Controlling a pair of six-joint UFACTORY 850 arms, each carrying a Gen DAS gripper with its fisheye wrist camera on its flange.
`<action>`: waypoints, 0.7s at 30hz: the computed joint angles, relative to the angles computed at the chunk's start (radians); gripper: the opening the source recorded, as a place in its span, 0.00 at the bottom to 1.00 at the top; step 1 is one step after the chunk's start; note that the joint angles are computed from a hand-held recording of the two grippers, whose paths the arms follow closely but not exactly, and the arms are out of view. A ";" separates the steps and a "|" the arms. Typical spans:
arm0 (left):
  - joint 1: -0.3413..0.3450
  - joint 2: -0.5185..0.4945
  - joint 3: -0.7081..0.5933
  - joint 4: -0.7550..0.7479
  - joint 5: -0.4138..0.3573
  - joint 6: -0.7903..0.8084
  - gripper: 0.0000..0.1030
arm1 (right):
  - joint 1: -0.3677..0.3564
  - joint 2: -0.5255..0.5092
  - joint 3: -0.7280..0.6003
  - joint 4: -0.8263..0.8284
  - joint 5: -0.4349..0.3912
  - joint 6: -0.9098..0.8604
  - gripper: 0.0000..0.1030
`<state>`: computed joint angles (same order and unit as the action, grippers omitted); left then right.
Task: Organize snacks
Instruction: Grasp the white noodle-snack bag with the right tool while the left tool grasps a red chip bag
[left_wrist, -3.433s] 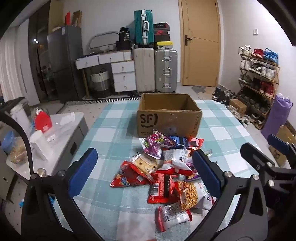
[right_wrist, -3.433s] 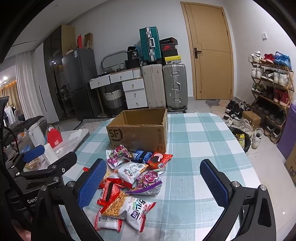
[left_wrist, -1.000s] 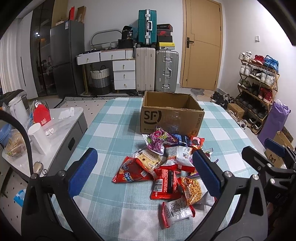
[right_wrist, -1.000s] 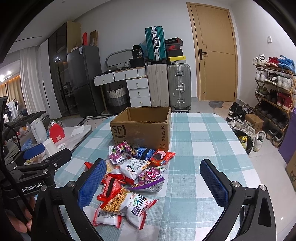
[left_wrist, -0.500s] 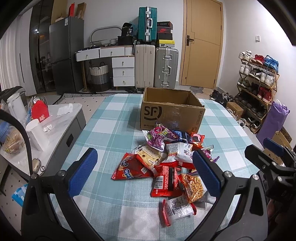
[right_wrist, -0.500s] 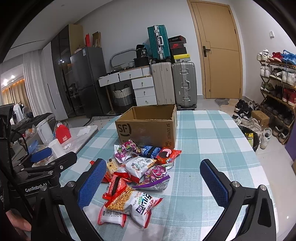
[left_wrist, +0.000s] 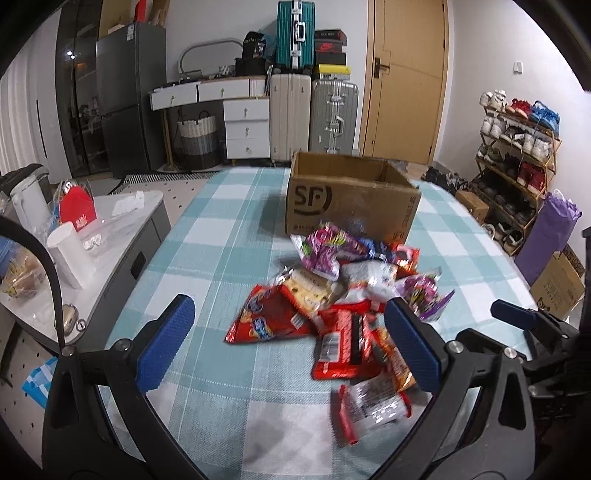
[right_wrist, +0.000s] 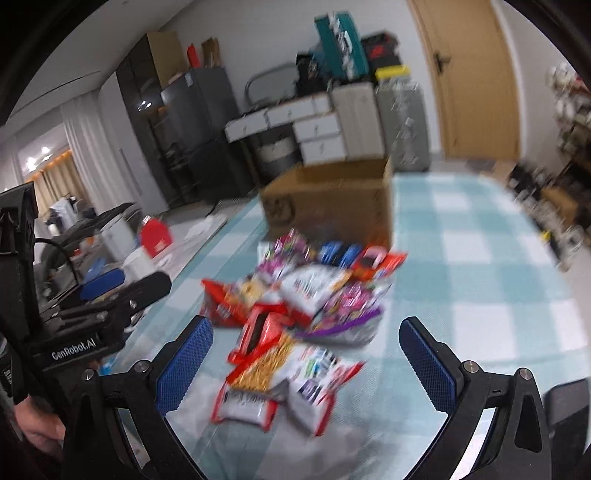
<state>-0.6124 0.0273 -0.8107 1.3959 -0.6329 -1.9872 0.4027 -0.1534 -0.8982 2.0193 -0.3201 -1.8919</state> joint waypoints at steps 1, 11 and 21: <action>0.008 -0.008 0.004 -0.002 0.011 0.005 0.99 | -0.002 -0.020 -0.008 -0.044 -0.010 0.046 1.00; 0.054 -0.051 0.054 0.059 0.094 -0.072 0.99 | -0.011 -0.136 -0.064 -0.200 -0.058 0.244 1.00; 0.079 -0.041 0.097 0.125 0.172 -0.139 0.99 | -0.005 -0.189 -0.104 -0.343 -0.085 0.397 0.99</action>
